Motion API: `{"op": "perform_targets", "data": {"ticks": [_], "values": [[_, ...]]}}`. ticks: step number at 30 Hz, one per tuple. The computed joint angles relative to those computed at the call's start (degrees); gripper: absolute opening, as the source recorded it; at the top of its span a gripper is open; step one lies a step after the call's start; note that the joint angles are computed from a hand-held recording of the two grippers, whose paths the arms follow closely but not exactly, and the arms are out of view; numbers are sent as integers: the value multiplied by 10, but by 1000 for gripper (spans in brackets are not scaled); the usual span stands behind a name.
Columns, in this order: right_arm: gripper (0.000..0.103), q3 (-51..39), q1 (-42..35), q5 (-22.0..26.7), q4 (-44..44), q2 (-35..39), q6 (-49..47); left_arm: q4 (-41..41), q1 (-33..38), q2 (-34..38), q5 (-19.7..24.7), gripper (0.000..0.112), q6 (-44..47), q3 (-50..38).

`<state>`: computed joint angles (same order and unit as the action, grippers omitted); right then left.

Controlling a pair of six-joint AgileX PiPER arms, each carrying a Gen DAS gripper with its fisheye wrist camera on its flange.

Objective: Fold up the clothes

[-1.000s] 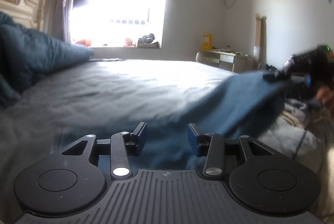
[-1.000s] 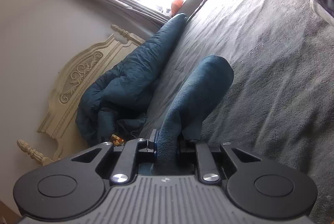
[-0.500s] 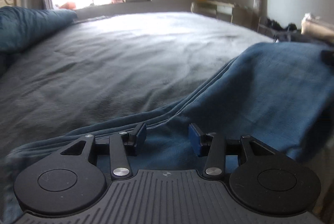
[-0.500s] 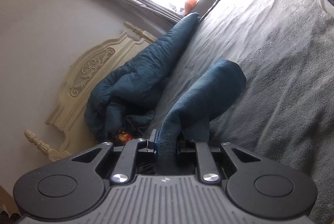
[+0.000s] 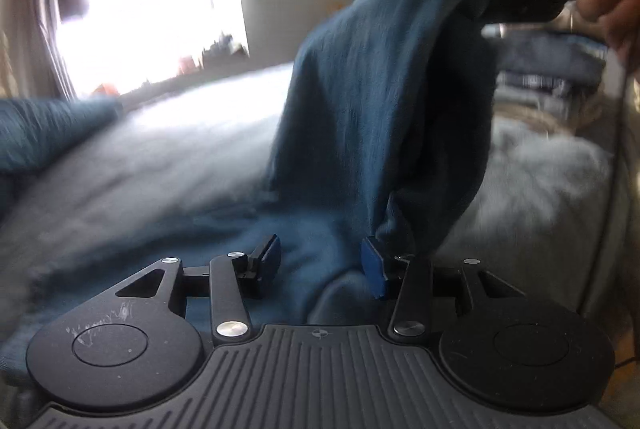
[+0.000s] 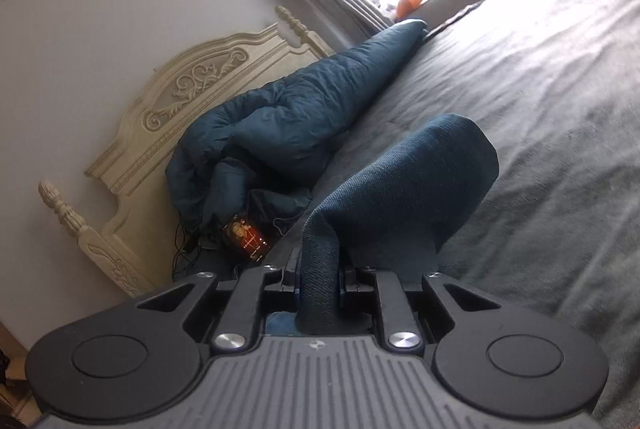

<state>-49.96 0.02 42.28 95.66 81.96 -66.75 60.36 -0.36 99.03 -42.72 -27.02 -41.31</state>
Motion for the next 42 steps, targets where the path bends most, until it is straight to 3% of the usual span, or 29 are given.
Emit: {"op": "perform_targets", "data": {"ticks": [3, 5, 7, 11, 16, 23, 27, 31, 33, 35, 36, 42], "values": [[19, -21, 38, -36, -27, -3, 26, 155, 36, 34, -49, 46, -163, -52], [19, -37, 65, -62, -48, -1, 44, 197, 43, 46, -47, 46, -208, -64], [19, -53, 93, -83, -63, 5, 57, 183, 62, 40, -62, 48, -195, -45], [19, -105, 149, -120, -117, 34, 96, 159, 151, 9, -136, 53, -199, 19], [19, -220, 236, -151, -305, 113, 245, 135, 252, -40, -151, 54, -242, 68], [19, -424, 337, -111, -593, 286, 479, 134, 309, -32, -108, 56, -338, 53], [19, -483, 358, -84, -659, 339, 554, 133, 315, -8, -100, 56, -358, 47], [21, -516, 367, -73, -701, 361, 604, 162, 356, 9, -129, 56, -371, 44], [27, -543, 362, -64, -666, 383, 603, 174, 372, 12, -146, 56, -377, 48], [43, -547, 343, -63, -557, 402, 558, 187, 390, 15, -163, 56, -382, 51], [45, -544, 334, -64, -499, 408, 535, 193, 396, 12, -171, 56, -382, 55], [47, -514, 272, 3, -156, 440, 398, 213, 404, 22, -223, 61, -428, 35]]}}
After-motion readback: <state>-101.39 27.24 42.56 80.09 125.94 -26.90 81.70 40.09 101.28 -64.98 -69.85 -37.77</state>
